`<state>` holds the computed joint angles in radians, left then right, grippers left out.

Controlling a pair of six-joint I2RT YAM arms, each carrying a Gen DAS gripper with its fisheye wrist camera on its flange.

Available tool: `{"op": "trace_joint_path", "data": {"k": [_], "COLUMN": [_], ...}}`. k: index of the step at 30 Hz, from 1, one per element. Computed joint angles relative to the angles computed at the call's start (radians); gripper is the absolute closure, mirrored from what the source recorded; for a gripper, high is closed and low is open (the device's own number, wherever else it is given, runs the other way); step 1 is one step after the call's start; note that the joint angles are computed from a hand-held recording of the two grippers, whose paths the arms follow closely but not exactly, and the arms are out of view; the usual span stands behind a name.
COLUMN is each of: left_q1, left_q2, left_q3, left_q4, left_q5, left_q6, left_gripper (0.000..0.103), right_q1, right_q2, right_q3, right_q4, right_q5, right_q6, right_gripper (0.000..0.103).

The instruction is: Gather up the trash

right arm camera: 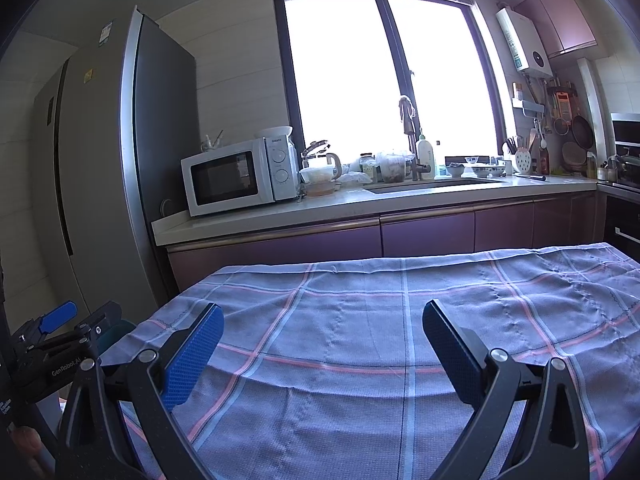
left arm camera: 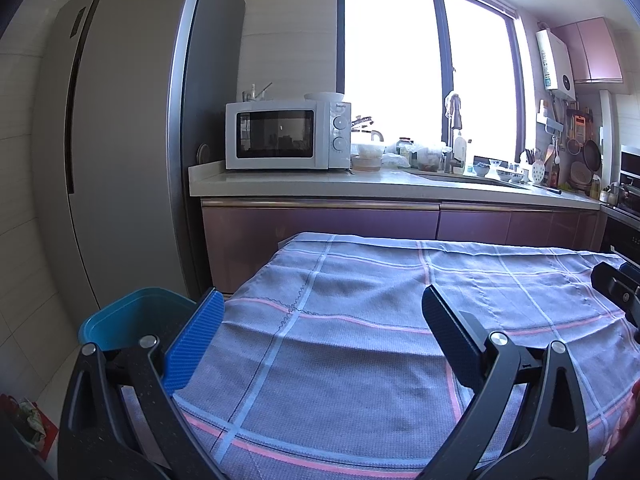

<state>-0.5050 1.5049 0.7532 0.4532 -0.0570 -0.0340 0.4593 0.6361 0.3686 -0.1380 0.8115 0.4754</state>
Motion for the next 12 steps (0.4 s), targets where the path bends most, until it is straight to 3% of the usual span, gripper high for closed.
{"op": "trace_joint_path", "data": {"k": [4,7,10,12], "left_q1": [-0.006,-0.001,0.002,0.017], "left_q2": [0.011,0.041,0.123,0.215], "left_q3": [0.015,0.070,0.193,0.328], "left_q4": [-0.019,-0.093,-0.227,-0.353], "left_q5": [-0.006,0.009,0.025,0.087], "left_q6": [0.002,-0.003,0.006,0.016], "left_gripper": [0.006,0.006,0.006,0.006], "right_q1": [-0.013,-0.042,-0.104,-0.184], "right_q2": [-0.003,-0.011,-0.022,-0.038], "right_q3": [-0.001,-0.004,-0.001,0.004], "right_q4": [-0.004,-0.010,-0.029,-0.062], "right_q5": [-0.013,-0.038,-0.086,-0.158], "right_q6": [-0.002,-0.003,-0.018,-0.019], "right_gripper": [0.007,0.007,0.007,0.007]}}
